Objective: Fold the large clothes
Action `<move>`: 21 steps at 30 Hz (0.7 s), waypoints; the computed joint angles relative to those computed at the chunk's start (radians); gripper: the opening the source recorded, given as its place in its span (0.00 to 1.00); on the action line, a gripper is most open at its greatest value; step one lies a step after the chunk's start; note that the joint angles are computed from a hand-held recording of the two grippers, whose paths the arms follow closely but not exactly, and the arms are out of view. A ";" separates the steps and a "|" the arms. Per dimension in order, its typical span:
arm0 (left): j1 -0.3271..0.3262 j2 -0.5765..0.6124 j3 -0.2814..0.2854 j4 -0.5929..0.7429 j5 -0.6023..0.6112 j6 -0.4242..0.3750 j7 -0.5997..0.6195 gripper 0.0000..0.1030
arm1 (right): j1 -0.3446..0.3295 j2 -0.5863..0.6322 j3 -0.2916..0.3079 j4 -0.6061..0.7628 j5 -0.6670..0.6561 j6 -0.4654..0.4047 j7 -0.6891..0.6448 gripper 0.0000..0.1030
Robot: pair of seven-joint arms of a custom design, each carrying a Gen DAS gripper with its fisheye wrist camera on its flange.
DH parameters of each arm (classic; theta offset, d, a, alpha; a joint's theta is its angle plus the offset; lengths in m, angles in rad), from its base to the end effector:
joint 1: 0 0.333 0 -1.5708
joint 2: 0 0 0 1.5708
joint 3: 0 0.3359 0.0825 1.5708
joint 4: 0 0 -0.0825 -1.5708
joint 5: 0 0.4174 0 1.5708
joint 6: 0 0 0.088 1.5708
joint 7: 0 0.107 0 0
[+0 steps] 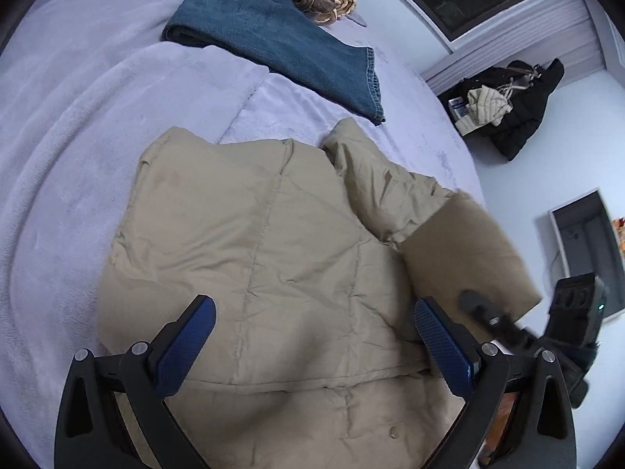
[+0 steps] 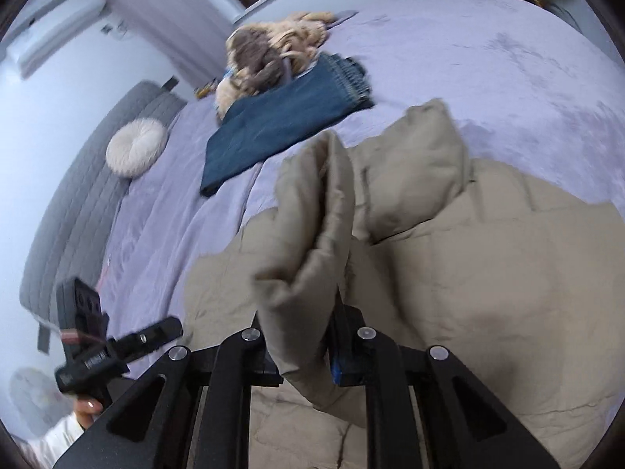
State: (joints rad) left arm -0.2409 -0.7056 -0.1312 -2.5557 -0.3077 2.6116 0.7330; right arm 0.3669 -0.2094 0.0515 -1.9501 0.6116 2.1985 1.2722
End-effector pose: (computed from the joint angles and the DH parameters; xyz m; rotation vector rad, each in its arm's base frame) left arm 0.3788 -0.1503 0.5866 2.6028 -1.2636 1.1806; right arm 0.5058 0.2497 0.6382 -2.0754 1.2761 0.1553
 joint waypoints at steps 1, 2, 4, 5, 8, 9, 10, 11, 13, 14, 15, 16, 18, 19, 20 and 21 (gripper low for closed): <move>-0.028 -0.001 0.023 -0.012 -0.033 0.036 0.018 0.99 | 0.011 0.004 0.018 0.002 -0.029 -0.016 -0.007 0.22; -0.054 0.002 0.043 -0.018 -0.063 0.065 0.038 0.99 | 0.021 0.009 0.036 0.002 -0.066 -0.029 -0.005 0.23; -0.106 0.018 0.082 -0.018 -0.118 0.108 0.088 0.99 | 0.038 0.018 0.054 0.000 -0.108 -0.059 -0.002 0.46; -0.124 0.029 0.094 -0.013 -0.139 0.118 0.112 0.99 | 0.044 0.020 0.054 -0.003 -0.106 -0.076 -0.004 0.52; -0.166 0.066 0.119 0.008 -0.196 0.127 0.179 0.99 | 0.045 -0.001 0.037 -0.026 -0.077 -0.124 -0.004 0.60; -0.172 0.079 0.120 0.017 -0.214 0.127 0.195 0.99 | 0.037 -0.020 0.026 -0.046 -0.073 -0.134 -0.004 0.62; -0.184 0.099 0.127 0.028 -0.237 0.130 0.216 0.99 | 0.028 -0.035 0.016 -0.059 -0.071 -0.147 0.007 0.64; -0.190 0.104 0.128 0.028 -0.258 0.131 0.233 0.99 | 0.014 -0.054 0.003 -0.077 -0.070 -0.159 0.022 0.65; -0.207 0.137 0.135 0.048 -0.303 0.137 0.271 0.99 | -0.023 -0.095 -0.026 -0.121 -0.075 -0.178 0.064 0.65; -0.215 0.155 0.137 0.059 -0.325 0.142 0.297 0.99 | -0.044 -0.108 -0.042 -0.141 -0.075 -0.183 0.085 0.65; -0.215 0.173 0.134 0.072 -0.336 0.138 0.317 0.99 | -0.064 -0.126 -0.056 -0.165 -0.074 -0.185 0.111 0.65; -0.200 0.194 0.120 0.088 -0.329 0.120 0.323 0.99 | -0.090 -0.143 -0.073 -0.188 -0.072 -0.182 0.146 0.65; -0.153 0.235 0.078 0.119 -0.290 0.073 0.302 0.99 | -0.132 -0.155 -0.100 -0.216 -0.060 -0.176 0.207 0.65; -0.131 0.257 0.058 0.137 -0.270 0.051 0.285 0.99 | -0.150 -0.161 -0.117 -0.232 -0.034 -0.163 0.233 0.65; -0.110 0.271 0.037 0.150 -0.249 0.039 0.265 0.99 | -0.164 -0.165 -0.134 -0.248 0.002 -0.142 0.250 0.65; -0.081 0.284 0.011 0.168 -0.208 0.018 0.231 0.97 | -0.176 -0.163 -0.145 -0.254 0.027 -0.124 0.263 0.65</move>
